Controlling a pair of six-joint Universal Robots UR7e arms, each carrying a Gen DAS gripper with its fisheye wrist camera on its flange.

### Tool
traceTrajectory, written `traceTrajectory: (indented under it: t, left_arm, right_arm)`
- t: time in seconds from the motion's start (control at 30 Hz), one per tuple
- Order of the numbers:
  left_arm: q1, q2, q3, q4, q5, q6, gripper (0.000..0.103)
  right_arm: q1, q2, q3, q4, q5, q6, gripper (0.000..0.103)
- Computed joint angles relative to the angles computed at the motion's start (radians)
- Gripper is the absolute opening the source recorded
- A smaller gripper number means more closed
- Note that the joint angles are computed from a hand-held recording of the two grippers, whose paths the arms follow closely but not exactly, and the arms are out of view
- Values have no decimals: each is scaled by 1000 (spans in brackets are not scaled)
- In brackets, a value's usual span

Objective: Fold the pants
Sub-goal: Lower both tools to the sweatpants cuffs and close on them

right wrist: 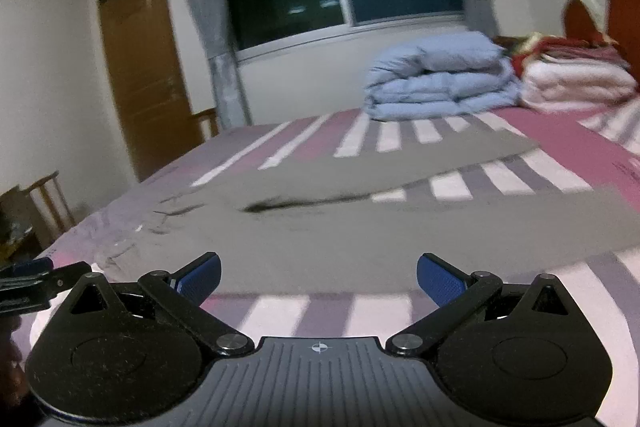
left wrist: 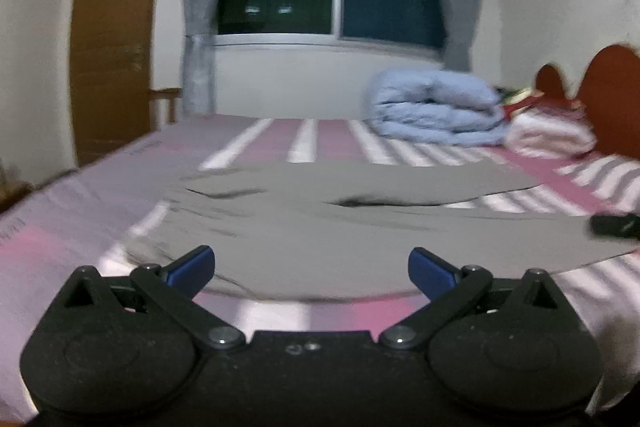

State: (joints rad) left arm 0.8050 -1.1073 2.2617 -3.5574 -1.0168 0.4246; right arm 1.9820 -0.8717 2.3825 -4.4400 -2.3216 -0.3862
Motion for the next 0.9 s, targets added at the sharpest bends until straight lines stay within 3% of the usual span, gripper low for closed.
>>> traceTrajectory:
  t: [0.07, 0.13, 0.3, 0.37, 0.43, 0.6, 0.63, 0.67, 0.73, 0.77, 0.8, 0.9]
  left_arm:
    - [27, 8, -65, 56, 0, 45, 97]
    - [60, 14, -135, 121, -13, 73, 97]
    - [146, 82, -349, 260, -20, 129, 96]
    - [178, 127, -456, 330, -7, 159, 91]
    - [217, 178, -582, 427, -33, 159, 81]
    - [289, 344, -903, 621, -95, 239, 92]
    - [302, 386, -982, 678, -97, 246, 90]
    - [314, 422, -1045, 719, -101, 258, 78]
    - [338, 509, -1203, 834, -94, 278, 50]
    - [348, 546, -1273, 893, -94, 271, 50]
    - [358, 584, -1338, 934, -91, 273, 50]
    - [379, 694, -1519, 1022, -91, 290, 50]
  right_arm:
    - [-14, -45, -31, 90, 58, -78, 103]
    - [-17, -55, -93, 145, 51, -153, 103]
    - [-89, -140, -213, 370, 178, -131, 103]
    - [-124, -121, -279, 364, 253, -189, 103]
    - [-152, -111, -353, 444, 280, -231, 103]
    - [-227, -42, -574, 689, 314, -275, 103]
    - [-244, -19, -616, 724, 324, -292, 103]
    - [-264, 9, -670, 774, 335, -309, 103]
    - [-295, 61, -775, 874, 353, -335, 91]
    - [-311, 82, -824, 930, 359, -344, 74]
    - [-325, 112, -893, 1001, 351, -349, 68]
    - [-362, 196, -1055, 1114, 351, -370, 68]
